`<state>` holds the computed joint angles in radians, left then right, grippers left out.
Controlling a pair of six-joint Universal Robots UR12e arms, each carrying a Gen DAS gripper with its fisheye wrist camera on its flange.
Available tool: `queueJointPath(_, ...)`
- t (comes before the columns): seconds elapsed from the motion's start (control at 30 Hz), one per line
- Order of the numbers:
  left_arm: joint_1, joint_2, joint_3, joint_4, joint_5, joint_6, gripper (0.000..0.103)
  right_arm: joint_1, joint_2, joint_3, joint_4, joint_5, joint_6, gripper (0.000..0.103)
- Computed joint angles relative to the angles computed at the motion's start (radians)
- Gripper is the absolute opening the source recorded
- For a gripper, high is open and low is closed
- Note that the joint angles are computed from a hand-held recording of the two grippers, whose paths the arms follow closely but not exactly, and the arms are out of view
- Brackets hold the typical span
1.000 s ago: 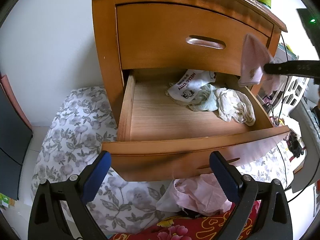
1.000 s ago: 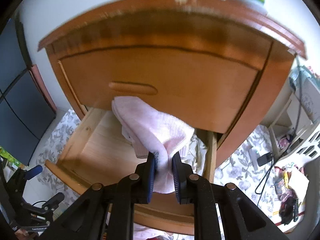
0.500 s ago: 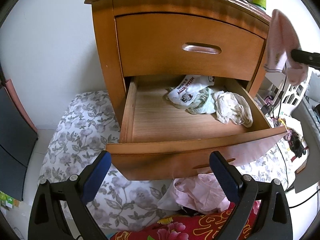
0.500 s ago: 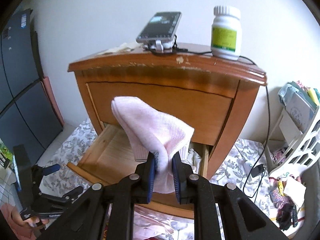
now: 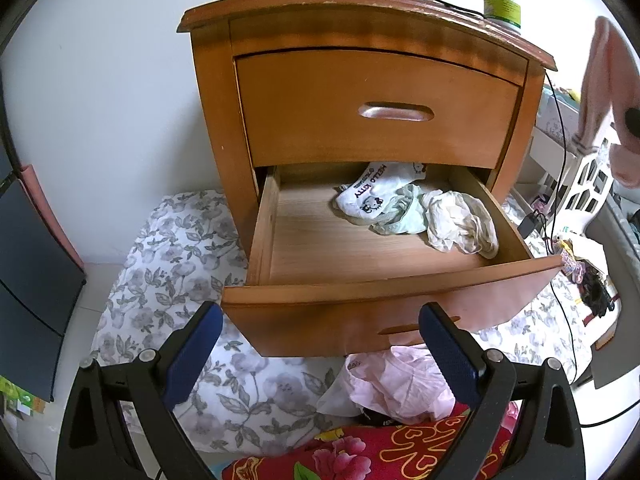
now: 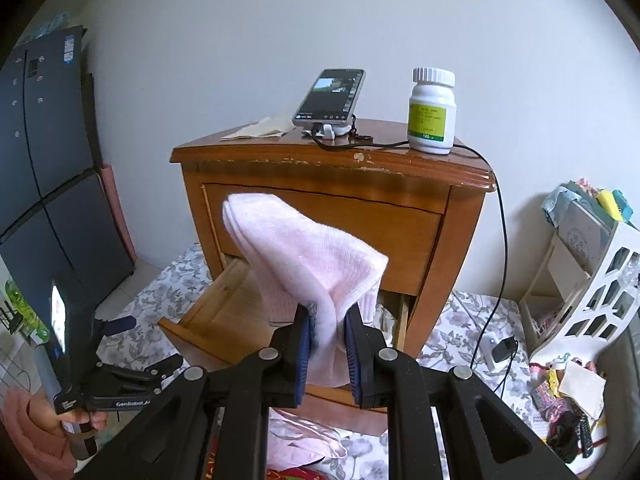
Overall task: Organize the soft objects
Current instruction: 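Lift the pink sock up out of the drawer with the right tool, then carry the pink sock with the right tool toward the red cushion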
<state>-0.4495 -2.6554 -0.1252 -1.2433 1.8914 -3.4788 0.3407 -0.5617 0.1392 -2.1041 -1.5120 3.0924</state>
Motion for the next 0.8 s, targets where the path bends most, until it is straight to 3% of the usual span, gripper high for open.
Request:
queueJointPath(0.1,-0.004,-0.012,0.028,-0.017,0.005,0.001,0.099,-0.001,-0.08,0.158,-0.078,0.008,-0.005,0.017)
queueJointPath(0.27,-0.009,-0.013,0.037,-0.025,0.006,0.002,0.099,-0.002,-0.139,0.278,-0.11,0.027,-0.013,0.017)
queueJointPath(0.53,-0.017,-0.008,0.035,-0.034,0.011,0.004,0.099,-0.001,-0.181,0.38,-0.094,0.063,-0.013,0.017)
queueJointPath(0.8,-0.018,-0.013,0.049,-0.076,0.009,-0.012,0.099,0.003,-0.186,0.414,-0.017,0.091,-0.028,0.017)
